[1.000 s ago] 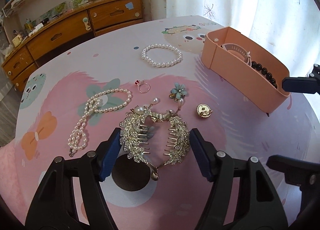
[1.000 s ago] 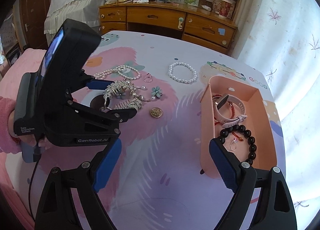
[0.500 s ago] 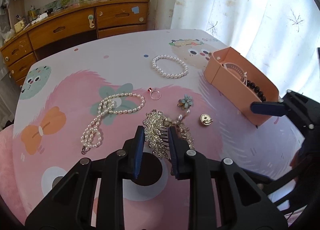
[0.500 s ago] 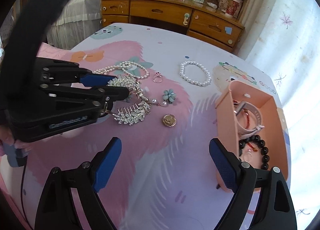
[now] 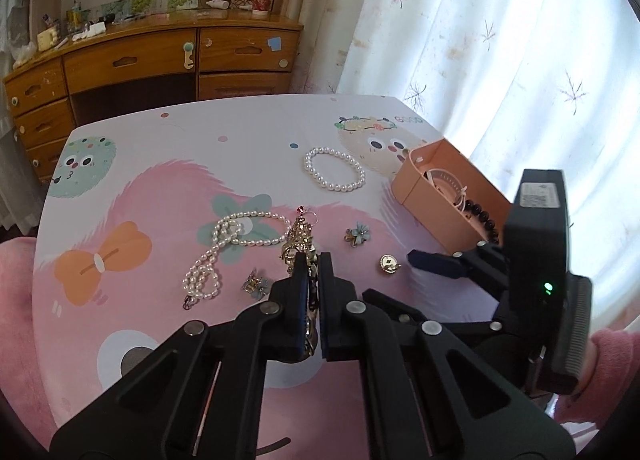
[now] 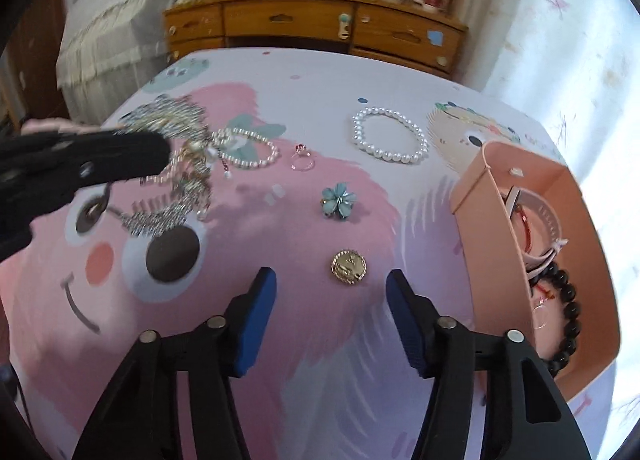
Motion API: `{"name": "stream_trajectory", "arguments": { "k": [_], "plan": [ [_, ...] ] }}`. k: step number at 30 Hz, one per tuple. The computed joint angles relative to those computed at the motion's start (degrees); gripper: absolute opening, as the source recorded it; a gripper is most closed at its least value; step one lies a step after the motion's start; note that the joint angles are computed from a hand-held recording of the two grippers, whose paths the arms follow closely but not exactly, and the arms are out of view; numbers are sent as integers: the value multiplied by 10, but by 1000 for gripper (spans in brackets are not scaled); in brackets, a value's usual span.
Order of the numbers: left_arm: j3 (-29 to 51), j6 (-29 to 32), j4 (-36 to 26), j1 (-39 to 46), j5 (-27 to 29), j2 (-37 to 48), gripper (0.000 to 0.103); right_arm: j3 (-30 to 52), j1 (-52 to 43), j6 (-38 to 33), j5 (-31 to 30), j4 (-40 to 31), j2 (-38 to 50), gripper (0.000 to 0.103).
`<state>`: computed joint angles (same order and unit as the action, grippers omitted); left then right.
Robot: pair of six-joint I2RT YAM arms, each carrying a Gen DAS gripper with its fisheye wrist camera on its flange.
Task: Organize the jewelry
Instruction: 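Grasp the gold coin pendant with the right tool, then lower the hair clip and coin pendant into the pink box, open both tools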
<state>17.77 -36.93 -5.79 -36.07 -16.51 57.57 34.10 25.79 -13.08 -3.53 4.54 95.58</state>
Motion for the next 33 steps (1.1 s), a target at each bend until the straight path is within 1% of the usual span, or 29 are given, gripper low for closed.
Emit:
{"name": "stream_trajectory", "arguments": {
  "k": [1,3,5,7,8,9,10,12,15,18,20,21,24,26,29,33],
  "plan": [
    [-2,0,-8,3,4,-14,2,5,-1,12,-2,-1,5,47],
    [-5,2,-24,9,12,-44,2,9,1,29,3,2,9,37],
    [-8,3,-48,10,12,-74,2,13,4,40,12,8,15,34],
    [-10,7,-66,12,16,-99,2,14,12,58,24,17,19,28],
    [-12,7,-78,11,12,-114,2,15,17,67,30,19,21,22],
    [-16,8,-88,10,9,-131,2,14,22,72,37,22,22,18],
    [-18,8,-97,10,8,-145,2,16,32,80,51,21,23,18],
    [-19,13,-120,14,11,-172,2,17,39,93,55,18,25,18],
    [-22,25,-154,30,27,-215,2,22,48,136,42,6,20,18],
    [-21,31,-206,41,38,-275,2,6,64,174,27,12,-9,18],
    [-15,30,-233,39,36,-295,2,-1,83,190,28,14,-29,18],
    [-10,28,-251,31,28,-307,2,-6,94,196,30,13,-42,18],
    [2,17,-281,10,12,-324,2,-15,118,204,29,2,-81,18],
    [16,-5,-295,-20,-17,-318,2,-16,124,205,19,-16,-109,18],
    [45,-49,-305,-75,-74,-281,2,-8,109,193,-14,-59,-150,18],
    [98,-134,-303,-166,-172,-200,2,7,66,151,-43,-127,-213,18]
  ]
}}
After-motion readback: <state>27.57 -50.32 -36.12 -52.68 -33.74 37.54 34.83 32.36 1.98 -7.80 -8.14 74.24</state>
